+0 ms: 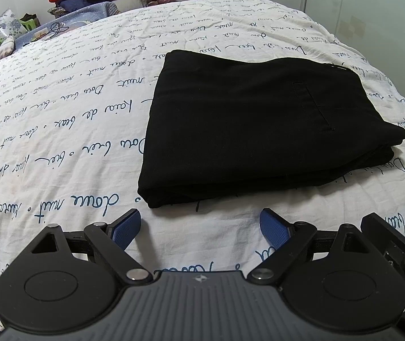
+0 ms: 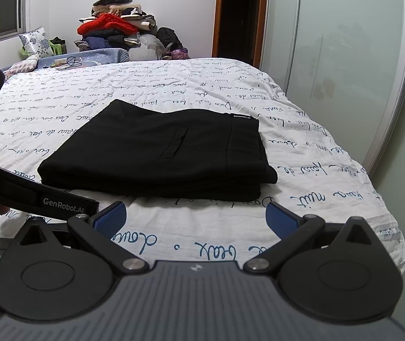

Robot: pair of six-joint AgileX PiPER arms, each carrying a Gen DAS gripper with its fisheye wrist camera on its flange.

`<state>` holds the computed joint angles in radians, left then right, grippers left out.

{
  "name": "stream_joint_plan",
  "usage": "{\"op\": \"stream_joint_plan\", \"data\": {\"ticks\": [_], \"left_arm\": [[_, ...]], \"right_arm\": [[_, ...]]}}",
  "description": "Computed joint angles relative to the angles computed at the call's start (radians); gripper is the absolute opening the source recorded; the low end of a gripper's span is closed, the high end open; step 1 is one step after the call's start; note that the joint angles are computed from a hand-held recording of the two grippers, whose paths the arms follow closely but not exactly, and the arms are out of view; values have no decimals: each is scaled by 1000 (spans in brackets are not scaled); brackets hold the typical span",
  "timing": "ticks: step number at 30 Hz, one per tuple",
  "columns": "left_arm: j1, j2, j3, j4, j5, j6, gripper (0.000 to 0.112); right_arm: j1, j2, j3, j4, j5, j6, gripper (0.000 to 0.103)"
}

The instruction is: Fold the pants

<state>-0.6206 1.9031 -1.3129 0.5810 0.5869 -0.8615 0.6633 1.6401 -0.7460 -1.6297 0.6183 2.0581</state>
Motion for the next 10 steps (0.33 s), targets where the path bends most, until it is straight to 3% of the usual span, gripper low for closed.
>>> {"op": "stream_joint_plan", "data": {"ticks": [10], "left_arm": [[-1,-3,0,19,0,2,91]], "right_arm": [[-10,2,3,-17,-11,10,103]]}}
